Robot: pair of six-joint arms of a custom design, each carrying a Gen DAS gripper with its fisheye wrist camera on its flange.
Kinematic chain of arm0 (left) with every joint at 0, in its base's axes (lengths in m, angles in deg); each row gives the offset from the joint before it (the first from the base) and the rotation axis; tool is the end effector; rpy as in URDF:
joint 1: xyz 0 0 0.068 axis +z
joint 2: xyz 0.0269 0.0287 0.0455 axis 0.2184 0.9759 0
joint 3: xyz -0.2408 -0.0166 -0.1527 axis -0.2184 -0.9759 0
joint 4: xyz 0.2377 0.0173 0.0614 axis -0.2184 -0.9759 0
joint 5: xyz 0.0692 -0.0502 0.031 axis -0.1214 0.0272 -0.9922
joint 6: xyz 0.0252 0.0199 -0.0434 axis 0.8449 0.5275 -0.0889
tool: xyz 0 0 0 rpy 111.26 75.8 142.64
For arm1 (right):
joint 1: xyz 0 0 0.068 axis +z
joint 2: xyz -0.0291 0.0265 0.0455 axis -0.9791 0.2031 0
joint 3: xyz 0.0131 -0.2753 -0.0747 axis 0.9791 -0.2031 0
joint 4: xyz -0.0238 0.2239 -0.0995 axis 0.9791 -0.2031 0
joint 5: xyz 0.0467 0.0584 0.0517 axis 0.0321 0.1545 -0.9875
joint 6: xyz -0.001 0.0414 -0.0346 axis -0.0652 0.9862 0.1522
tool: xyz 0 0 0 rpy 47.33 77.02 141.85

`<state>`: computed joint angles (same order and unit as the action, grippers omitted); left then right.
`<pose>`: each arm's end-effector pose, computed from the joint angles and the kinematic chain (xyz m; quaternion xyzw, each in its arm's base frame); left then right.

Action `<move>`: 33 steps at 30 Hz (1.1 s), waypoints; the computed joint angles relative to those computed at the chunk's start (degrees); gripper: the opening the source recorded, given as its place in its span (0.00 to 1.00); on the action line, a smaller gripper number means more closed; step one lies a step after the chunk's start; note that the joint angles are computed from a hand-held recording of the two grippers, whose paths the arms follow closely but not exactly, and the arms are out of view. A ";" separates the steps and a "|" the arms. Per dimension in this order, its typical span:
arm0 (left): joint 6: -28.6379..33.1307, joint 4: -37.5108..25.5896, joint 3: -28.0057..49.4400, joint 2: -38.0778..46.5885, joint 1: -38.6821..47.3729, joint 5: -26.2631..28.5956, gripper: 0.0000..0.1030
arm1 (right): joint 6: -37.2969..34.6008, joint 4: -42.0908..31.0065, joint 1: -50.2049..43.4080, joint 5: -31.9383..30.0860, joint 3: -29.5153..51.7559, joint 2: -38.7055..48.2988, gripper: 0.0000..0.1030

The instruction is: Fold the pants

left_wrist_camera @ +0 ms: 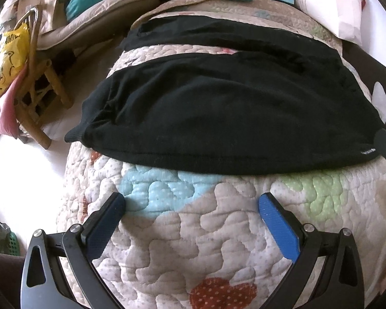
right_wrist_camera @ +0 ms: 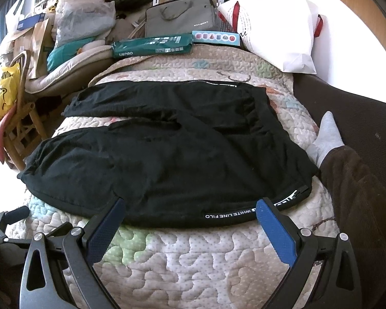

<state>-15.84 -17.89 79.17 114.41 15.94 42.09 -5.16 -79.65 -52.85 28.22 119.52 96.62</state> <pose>0.2522 0.0161 0.2105 -0.0969 0.9615 0.0096 0.2570 0.2617 0.1157 0.2986 -0.1094 0.9210 -0.0008 0.3738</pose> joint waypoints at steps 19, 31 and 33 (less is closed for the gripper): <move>2.32 -6.10 10.54 -14.74 5.41 -4.19 0.98 | -1.31 -0.79 -1.63 -1.00 1.35 -1.50 1.00; 5.91 -7.47 19.29 -8.13 4.76 -5.43 0.98 | -4.00 -3.33 -2.15 -2.65 5.00 -0.65 1.00; 7.16 -7.50 20.50 -6.91 4.24 -6.41 0.98 | -5.27 -6.39 -3.00 -4.60 9.15 1.10 1.00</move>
